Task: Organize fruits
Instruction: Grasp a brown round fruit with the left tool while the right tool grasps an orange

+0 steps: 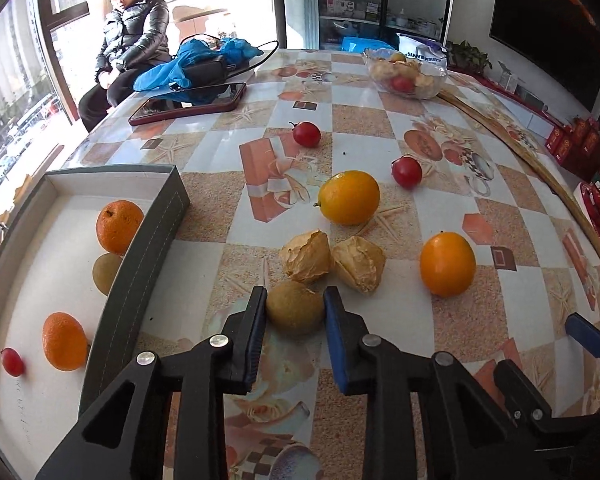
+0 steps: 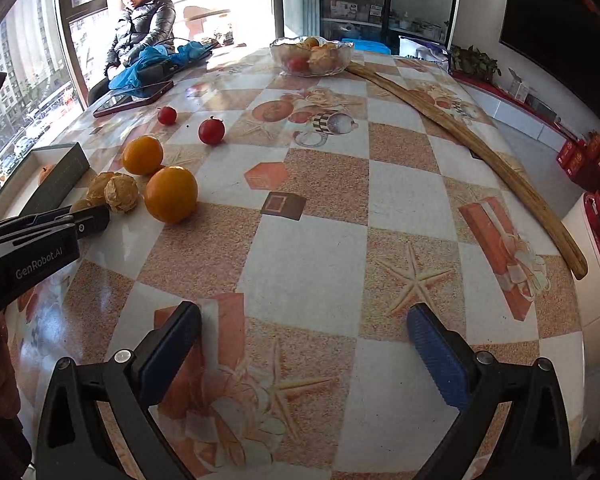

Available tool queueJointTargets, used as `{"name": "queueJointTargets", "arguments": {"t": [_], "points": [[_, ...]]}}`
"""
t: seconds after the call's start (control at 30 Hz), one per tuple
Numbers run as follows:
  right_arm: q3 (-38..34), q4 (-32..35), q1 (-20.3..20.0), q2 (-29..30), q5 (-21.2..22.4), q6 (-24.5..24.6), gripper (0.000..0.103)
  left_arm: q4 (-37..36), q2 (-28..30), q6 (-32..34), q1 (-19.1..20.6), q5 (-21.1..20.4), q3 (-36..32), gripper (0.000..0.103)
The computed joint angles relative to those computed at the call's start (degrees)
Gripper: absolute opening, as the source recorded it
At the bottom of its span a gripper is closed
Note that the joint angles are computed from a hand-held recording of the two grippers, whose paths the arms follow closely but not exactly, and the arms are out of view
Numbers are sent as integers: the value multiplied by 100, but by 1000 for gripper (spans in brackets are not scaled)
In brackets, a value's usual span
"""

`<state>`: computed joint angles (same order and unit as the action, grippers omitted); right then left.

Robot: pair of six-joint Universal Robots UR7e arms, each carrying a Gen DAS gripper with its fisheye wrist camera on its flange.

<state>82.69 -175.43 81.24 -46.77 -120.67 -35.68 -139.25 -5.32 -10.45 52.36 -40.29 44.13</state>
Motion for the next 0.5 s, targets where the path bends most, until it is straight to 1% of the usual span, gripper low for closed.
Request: {"name": "queueJointTargets", "arguments": {"t": [0.07, 0.17, 0.27, 0.33, 0.37, 0.43, 0.5], "points": [[-11, 13, 5, 5, -15, 9, 103, -243, -132, 111, -17, 77, 314, 31], [-67, 99, 18, 24, -54, 29, 103, -812, -401, 285, -57, 182, 979, 31], [-248, 391, 62, 95, -110, 85, 103, -1275, -647, 286, -72, 198, 1536, 31], [-399, 660, 110, 168, -76, 21, 103, -1467, -748, 263, -83, 221, 1765, 31], [-481, 789, 136, 210, -50, 39, 103, -1530, -788, 255, -84, 235, 1849, 31], [-588, 982, 176, 244, 141, 109, 103, -1623, -853, 224, -86, 250, 1984, 31], [-627, 857, 248, 277, 334, -35, 103, -1764, -902, 238, -92, 262, 2114, 31]]}}
